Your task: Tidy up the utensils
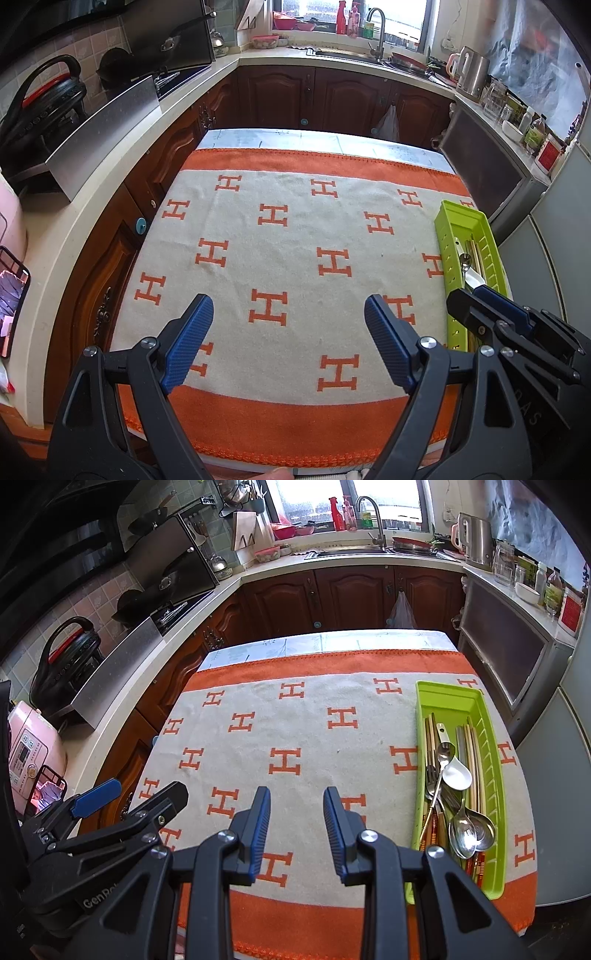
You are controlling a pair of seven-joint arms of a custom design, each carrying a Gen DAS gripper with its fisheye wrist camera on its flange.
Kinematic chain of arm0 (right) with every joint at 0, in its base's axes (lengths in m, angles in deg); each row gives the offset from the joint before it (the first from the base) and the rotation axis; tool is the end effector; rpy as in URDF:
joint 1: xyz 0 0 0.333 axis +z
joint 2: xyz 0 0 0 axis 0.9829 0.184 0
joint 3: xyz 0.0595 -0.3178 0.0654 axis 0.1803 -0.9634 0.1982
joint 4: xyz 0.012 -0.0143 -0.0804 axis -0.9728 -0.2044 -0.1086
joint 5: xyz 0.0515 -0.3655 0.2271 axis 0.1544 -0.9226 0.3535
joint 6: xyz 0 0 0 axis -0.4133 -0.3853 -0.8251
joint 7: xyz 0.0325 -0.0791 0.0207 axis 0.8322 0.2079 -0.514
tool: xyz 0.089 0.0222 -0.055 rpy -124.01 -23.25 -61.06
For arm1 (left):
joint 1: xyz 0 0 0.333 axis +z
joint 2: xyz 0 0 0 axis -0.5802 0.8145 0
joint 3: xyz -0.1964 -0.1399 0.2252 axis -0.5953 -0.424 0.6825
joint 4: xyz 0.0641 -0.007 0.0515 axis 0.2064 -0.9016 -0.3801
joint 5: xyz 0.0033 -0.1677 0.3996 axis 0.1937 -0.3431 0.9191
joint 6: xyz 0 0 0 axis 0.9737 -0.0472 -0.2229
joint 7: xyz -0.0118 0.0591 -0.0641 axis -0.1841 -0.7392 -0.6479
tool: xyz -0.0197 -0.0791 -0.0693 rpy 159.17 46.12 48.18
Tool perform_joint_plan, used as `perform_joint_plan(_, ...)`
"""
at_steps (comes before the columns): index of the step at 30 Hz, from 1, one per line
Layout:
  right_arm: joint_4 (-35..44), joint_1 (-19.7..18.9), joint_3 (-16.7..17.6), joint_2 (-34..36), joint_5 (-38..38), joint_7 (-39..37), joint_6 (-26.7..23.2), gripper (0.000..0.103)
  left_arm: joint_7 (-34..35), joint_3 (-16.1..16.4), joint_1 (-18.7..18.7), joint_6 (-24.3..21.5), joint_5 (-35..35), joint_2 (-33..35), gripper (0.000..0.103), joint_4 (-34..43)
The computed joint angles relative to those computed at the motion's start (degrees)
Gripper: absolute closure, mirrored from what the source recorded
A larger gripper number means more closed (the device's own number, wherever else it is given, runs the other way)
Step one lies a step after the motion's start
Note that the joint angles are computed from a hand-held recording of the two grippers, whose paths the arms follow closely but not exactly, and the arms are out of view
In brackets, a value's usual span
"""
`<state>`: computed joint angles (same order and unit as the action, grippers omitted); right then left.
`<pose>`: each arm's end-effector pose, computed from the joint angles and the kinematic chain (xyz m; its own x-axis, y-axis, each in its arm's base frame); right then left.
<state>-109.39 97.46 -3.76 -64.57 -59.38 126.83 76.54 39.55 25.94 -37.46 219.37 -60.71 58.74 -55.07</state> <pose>0.6713 0.2524 0.5058 0.0371 -0.9760 -0.2144 -0.8068 0.0973 -0.5828 0.6950 -0.0903 0.4936 0.0016 -1.0000 0.0098 -0.8052 -0.0071 -0.5929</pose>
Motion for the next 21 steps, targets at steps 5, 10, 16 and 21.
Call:
perform_joint_plan(5, -0.73, 0.05, -0.01, -0.05, -0.03, 0.16, 0.39, 0.073, -0.28, 0.11, -0.08, 0.03, 0.24, 0.07, 0.021, -0.26)
perform_joint_plan(10, -1.09, 0.07, -0.05, -0.17, -0.12, 0.26, 0.58, 0.073, -0.56, 0.12, -0.13, 0.29, 0.47, -0.04, 0.021, -0.77)
perform_joint_plan(16, -0.98, 0.06, -0.02, -0.16, -0.05, 0.23, 0.35, 0.073, -0.51, 0.1, -0.11, 0.03, 0.48, 0.01, 0.021, -0.55)
perform_joint_plan(21, -0.99, 0.09, 0.02, -0.11, -0.01, 0.23, 0.34, 0.073, -0.45, 0.1, -0.08, 0.02, 0.4, -0.05, 0.021, -0.81)
